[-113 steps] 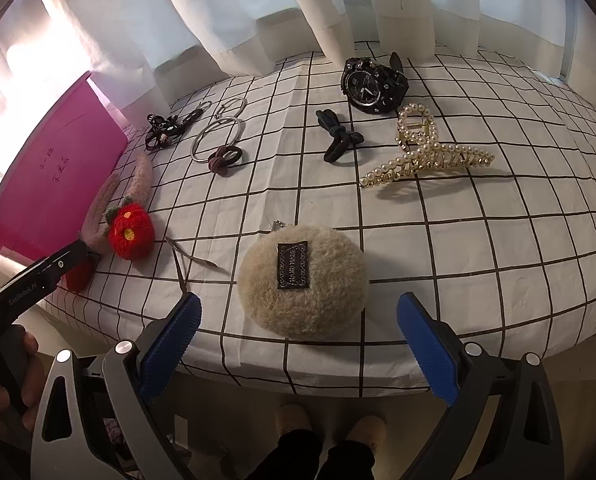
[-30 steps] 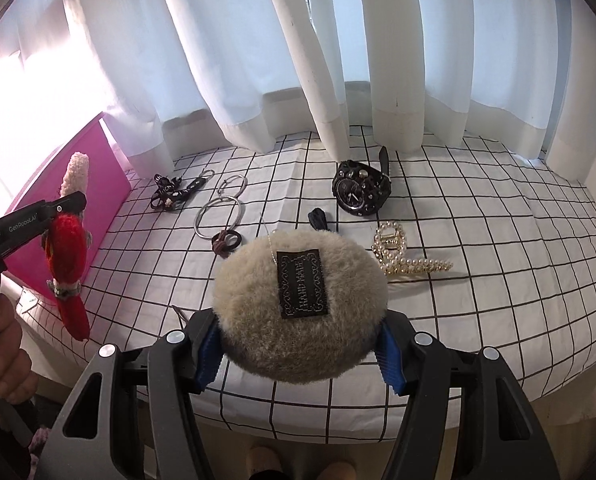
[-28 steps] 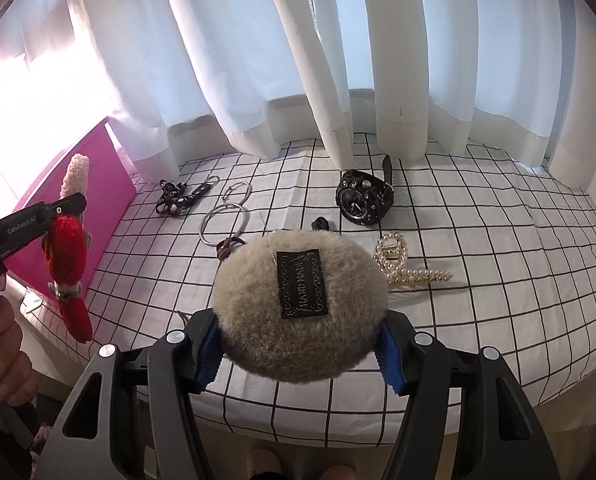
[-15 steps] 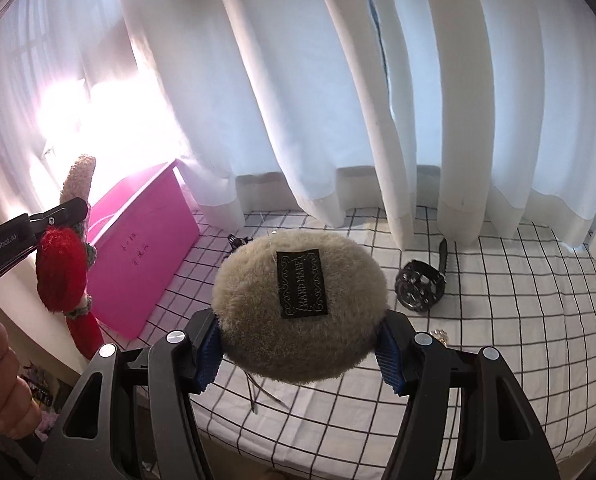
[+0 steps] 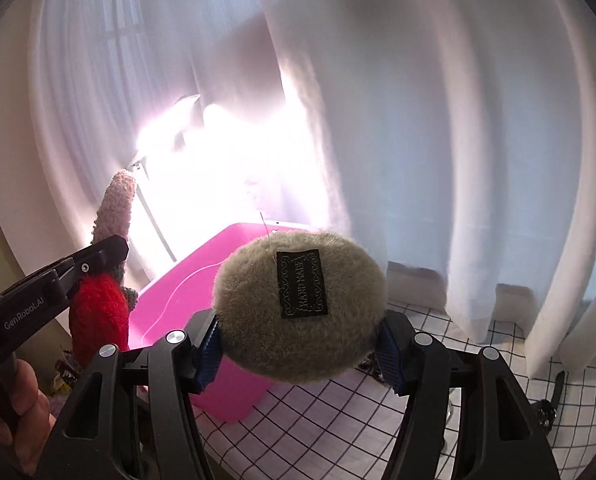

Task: Organize jewelry
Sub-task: 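Lift the headband with the left gripper while the right gripper carries the pouch to the tub, then open both grippers to drop the headband and pouch into the pink tub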

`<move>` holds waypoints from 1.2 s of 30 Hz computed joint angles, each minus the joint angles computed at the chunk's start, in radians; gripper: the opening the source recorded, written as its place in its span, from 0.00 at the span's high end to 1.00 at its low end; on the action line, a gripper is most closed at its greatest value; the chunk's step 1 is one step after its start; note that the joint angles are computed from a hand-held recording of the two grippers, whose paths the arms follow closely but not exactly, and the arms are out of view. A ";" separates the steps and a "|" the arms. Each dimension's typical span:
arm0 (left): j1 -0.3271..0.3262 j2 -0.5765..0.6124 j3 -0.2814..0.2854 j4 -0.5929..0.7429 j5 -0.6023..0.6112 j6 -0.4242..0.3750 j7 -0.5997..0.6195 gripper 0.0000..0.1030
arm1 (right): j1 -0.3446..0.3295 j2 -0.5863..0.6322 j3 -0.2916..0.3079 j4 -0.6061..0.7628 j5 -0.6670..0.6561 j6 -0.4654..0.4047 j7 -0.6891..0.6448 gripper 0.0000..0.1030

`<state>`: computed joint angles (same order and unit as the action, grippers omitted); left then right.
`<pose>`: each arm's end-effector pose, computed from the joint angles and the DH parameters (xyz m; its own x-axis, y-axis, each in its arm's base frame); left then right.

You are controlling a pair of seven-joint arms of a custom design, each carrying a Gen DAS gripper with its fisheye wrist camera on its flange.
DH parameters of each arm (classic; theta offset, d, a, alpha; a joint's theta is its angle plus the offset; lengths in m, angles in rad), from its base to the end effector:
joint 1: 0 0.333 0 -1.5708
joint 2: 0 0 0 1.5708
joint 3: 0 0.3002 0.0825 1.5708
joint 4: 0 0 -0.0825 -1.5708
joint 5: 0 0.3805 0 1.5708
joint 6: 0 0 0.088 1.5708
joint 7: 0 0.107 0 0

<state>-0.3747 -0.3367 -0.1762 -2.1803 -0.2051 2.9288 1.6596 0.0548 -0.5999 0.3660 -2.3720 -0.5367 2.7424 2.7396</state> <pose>0.4295 -0.2642 0.6449 -0.5019 -0.8628 0.0609 -0.4327 0.1895 -0.8814 0.3784 0.2272 0.6152 -0.1424 -0.9530 -0.2674 -0.4651 0.3029 -0.8318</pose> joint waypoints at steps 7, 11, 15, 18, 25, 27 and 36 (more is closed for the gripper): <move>0.072 0.117 0.019 0.101 0.007 -0.065 0.006 0.88 | 0.042 0.319 -0.053 0.259 -0.024 0.044 -0.103 0.41; 0.113 0.171 0.001 0.131 0.023 -0.086 -0.032 0.88 | 0.149 0.461 -0.147 0.384 0.080 0.027 -0.269 0.41; 0.144 0.217 -0.019 0.161 0.066 -0.117 -0.108 0.88 | 0.228 0.585 -0.220 0.500 0.265 0.007 -0.499 0.41; 0.159 0.257 -0.034 0.196 0.121 -0.154 -0.186 0.89 | 0.251 0.674 -0.244 0.607 0.410 -0.052 -0.673 0.41; 0.162 0.407 -0.037 0.359 0.129 -0.323 -0.251 0.89 | 0.236 0.882 -0.255 0.888 0.664 -0.277 -0.942 0.41; 0.158 0.449 -0.035 0.411 0.150 -0.389 -0.291 0.89 | 0.243 0.933 -0.263 0.960 0.666 -0.334 -0.954 0.41; 0.161 0.566 -0.032 0.560 0.157 -0.588 -0.373 0.87 | 0.252 1.103 -0.283 1.202 0.669 -0.522 -0.963 0.40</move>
